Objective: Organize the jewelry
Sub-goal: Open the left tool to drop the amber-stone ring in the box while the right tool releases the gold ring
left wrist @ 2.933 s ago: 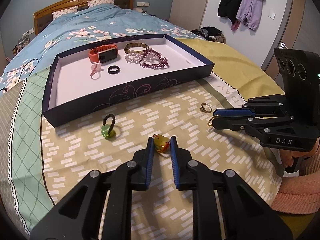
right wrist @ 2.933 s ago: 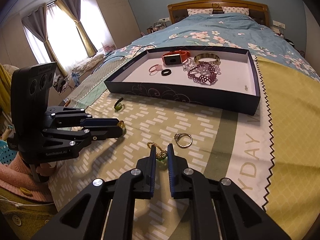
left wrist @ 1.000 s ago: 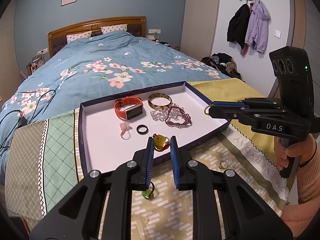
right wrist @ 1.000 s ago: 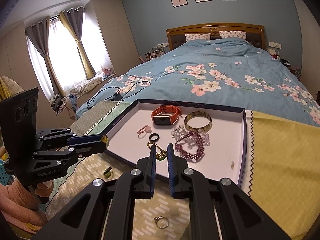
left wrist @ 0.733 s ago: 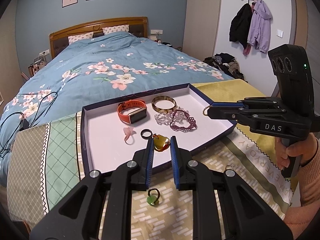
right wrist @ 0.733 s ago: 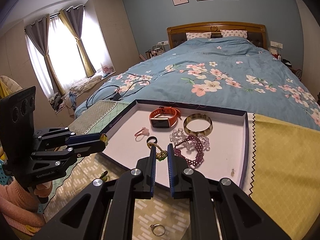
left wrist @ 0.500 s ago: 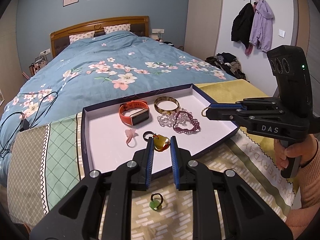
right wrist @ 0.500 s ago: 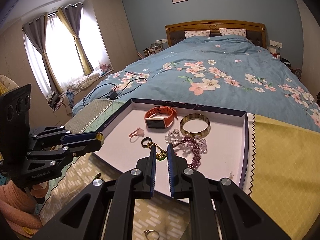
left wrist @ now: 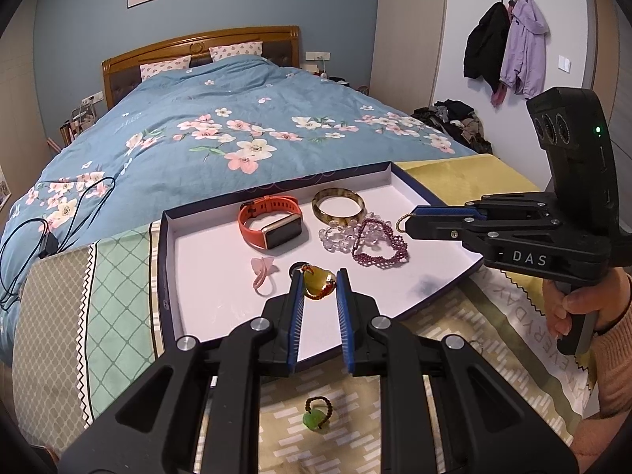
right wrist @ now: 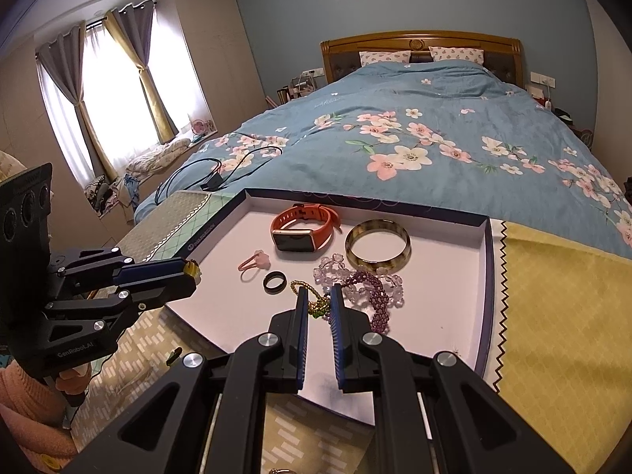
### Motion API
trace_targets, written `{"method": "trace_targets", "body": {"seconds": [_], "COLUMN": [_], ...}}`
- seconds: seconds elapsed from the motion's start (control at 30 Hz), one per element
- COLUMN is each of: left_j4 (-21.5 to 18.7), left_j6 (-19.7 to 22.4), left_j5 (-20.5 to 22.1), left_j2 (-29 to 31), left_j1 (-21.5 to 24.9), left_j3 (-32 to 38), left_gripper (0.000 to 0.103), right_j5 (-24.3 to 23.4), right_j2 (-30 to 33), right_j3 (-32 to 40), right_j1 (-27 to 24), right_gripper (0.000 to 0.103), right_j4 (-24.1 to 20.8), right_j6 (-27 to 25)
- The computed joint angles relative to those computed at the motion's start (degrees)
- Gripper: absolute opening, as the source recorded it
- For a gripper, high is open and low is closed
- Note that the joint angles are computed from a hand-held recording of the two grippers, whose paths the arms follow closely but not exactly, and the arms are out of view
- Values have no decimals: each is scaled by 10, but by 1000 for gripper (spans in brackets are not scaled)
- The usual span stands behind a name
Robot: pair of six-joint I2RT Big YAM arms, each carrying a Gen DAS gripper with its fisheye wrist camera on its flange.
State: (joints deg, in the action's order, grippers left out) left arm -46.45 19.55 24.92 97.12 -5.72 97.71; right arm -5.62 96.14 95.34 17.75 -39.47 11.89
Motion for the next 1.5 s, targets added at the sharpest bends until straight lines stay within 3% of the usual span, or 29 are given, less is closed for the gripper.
{"method": "trace_targets", "body": {"seconds": [1.5], "left_j4": [-79], "left_j6": [-18], "left_j5": [-45], "left_j2": [105], "left_j1": [-29], "left_j3": [108], "left_gripper": [17], "right_j5": [12], "right_j2": [73], "right_j3": [81], "right_j1": [-3], "right_gripper": [10], "right_j4": [-70], "right_j6": [0]}}
